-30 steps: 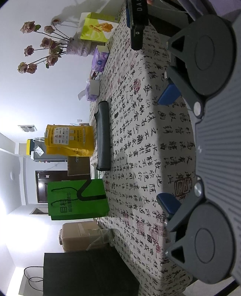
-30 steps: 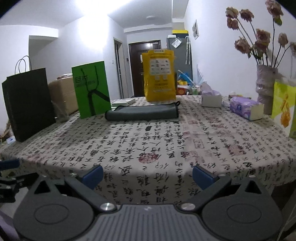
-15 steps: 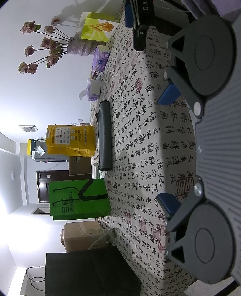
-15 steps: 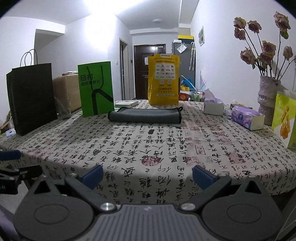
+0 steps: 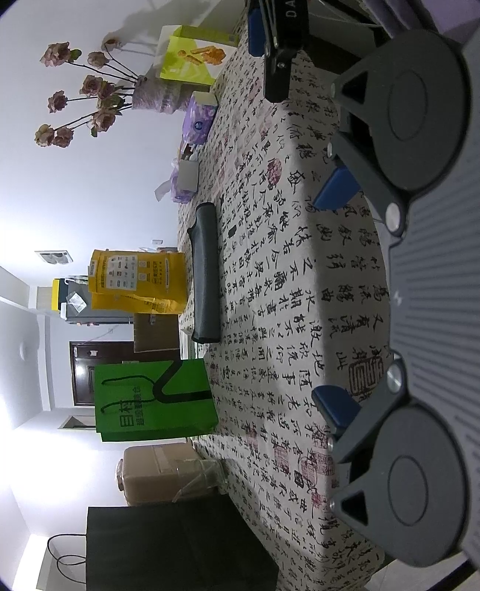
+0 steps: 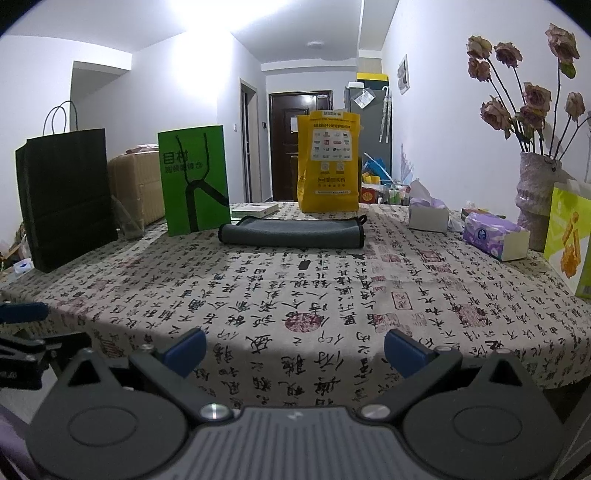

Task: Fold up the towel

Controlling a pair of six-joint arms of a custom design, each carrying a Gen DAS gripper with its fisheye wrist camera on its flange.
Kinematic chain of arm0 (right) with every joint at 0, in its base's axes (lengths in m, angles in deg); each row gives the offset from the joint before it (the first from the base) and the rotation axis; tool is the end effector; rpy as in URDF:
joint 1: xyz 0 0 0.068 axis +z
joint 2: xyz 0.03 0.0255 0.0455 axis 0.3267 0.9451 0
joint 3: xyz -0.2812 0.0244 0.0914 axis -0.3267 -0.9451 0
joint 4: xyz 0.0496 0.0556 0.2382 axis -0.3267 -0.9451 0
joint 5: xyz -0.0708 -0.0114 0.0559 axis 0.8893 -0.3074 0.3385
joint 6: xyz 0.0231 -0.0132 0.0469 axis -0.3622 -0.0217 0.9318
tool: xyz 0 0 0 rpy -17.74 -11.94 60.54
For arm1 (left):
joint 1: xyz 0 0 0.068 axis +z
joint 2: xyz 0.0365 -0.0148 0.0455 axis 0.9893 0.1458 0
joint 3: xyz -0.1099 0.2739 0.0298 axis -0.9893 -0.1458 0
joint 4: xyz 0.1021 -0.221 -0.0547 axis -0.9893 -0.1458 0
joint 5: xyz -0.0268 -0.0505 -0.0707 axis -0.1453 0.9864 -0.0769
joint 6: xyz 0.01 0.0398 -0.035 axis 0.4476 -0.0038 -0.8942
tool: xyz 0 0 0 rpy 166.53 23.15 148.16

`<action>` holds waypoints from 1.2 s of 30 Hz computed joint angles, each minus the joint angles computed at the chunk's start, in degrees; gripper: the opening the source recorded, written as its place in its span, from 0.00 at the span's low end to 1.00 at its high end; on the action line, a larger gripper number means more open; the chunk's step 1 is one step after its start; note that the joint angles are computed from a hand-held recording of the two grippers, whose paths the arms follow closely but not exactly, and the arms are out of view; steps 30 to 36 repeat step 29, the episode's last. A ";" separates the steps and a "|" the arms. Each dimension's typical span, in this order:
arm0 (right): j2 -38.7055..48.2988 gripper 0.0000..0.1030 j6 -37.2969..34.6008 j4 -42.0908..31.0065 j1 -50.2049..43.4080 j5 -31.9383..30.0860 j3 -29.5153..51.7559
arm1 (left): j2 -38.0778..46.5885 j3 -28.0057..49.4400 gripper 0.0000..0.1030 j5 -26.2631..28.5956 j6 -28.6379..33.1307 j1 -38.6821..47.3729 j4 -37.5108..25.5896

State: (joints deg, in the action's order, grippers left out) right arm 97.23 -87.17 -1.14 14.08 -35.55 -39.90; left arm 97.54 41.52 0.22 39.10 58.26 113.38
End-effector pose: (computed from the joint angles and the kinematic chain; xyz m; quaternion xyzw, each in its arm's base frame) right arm 0.3790 -0.0166 0.1292 -0.1642 0.8273 0.1345 0.5201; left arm 0.2502 -0.0910 0.1197 -0.0354 0.8433 0.0303 0.5354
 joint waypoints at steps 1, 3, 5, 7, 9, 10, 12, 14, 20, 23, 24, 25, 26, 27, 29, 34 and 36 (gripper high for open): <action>-0.02 1.00 -0.02 0.19 -0.04 -0.14 -0.10 | -0.01 0.00 1.00 0.07 0.04 0.03 -0.03; -0.03 1.00 0.15 0.57 -0.20 -0.60 -0.26 | -0.03 0.07 1.00 0.02 0.05 -0.01 -0.23; -0.07 1.00 0.21 0.94 -0.35 -1.09 -0.40 | 0.03 0.05 1.00 -0.05 0.10 -0.03 -0.08; -0.11 1.00 0.03 1.10 -0.36 -1.34 -0.50 | 0.00 0.07 1.00 -0.03 0.06 -0.02 -0.15; -0.13 1.00 -0.03 1.41 -0.39 -1.56 -0.66 | 0.00 0.07 1.00 -0.03 0.06 -0.02 -0.15; -0.16 1.00 -0.04 1.59 -0.43 -1.64 -0.78 | -0.03 0.08 1.00 -0.05 0.07 -0.04 -0.22; -0.15 1.00 0.06 1.83 -0.47 -1.79 -0.88 | 0.04 0.00 1.00 -0.18 0.17 -0.08 0.01; -0.14 1.00 0.09 1.74 -0.49 -1.82 -0.84 | 0.01 0.14 1.00 -0.07 0.17 0.03 -0.17; -0.11 1.00 0.12 1.73 -0.48 -1.82 -0.82 | -0.01 0.17 1.00 -0.11 0.12 -0.02 -0.25; -0.12 1.00 0.10 1.71 -0.48 -1.81 -0.82 | -0.04 0.15 1.00 -0.07 0.16 -0.03 -0.24; -0.12 1.00 0.10 1.71 -0.48 -1.81 -0.82 | -0.04 0.15 1.00 -0.07 0.16 -0.03 -0.24; -0.09 1.00 0.14 1.80 -0.47 -1.80 -0.84 | -0.01 0.10 1.00 -0.01 0.17 -0.05 -0.11; -0.10 1.00 0.13 1.70 -0.46 -1.78 -0.81 | -0.06 0.16 1.00 0.10 0.18 -0.02 -0.25; -0.11 1.00 0.16 1.66 -0.41 -1.70 -0.83 | -0.05 0.19 1.00 0.07 0.12 -0.02 -0.32; -0.08 1.00 0.23 1.82 -0.38 -1.72 -0.90 | -0.03 0.22 1.00 0.00 0.17 -0.06 -0.32; -0.08 1.00 0.23 1.82 -0.38 -1.72 -0.90 | -0.03 0.22 1.00 0.00 0.17 -0.06 -0.32; -0.08 1.00 0.23 1.82 -0.38 -1.72 -0.90 | -0.03 0.22 1.00 0.00 0.17 -0.06 -0.32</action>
